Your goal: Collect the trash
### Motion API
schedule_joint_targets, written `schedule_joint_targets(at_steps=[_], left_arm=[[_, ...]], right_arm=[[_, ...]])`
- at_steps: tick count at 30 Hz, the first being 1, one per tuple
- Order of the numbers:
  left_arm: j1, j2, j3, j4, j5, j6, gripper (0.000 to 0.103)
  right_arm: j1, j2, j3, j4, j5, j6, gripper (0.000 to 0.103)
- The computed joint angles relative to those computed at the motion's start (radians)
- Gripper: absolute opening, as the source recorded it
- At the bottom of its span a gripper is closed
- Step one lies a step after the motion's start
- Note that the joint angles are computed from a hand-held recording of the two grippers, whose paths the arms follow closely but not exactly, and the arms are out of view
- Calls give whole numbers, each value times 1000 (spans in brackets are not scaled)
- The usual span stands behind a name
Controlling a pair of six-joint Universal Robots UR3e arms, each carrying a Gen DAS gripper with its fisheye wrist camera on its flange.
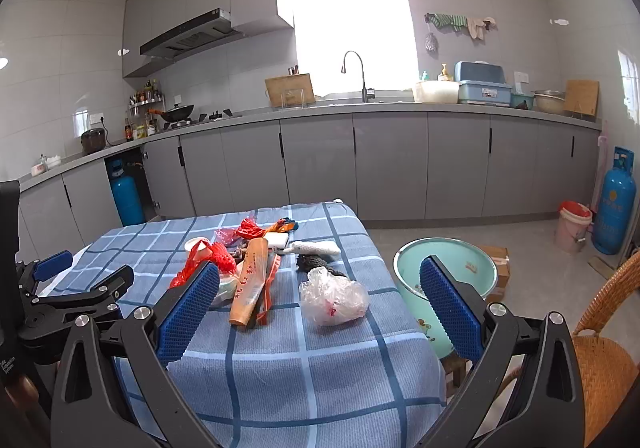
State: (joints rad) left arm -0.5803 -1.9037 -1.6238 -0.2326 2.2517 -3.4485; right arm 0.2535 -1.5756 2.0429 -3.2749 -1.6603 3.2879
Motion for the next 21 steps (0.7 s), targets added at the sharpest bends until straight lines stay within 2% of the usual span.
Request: schedule_joint_targets(at_steps=[21], left_arm=[[0,2,-3,4,1,-3,98]], right_arm=[[6,42,-7,-11,-16,6,99]])
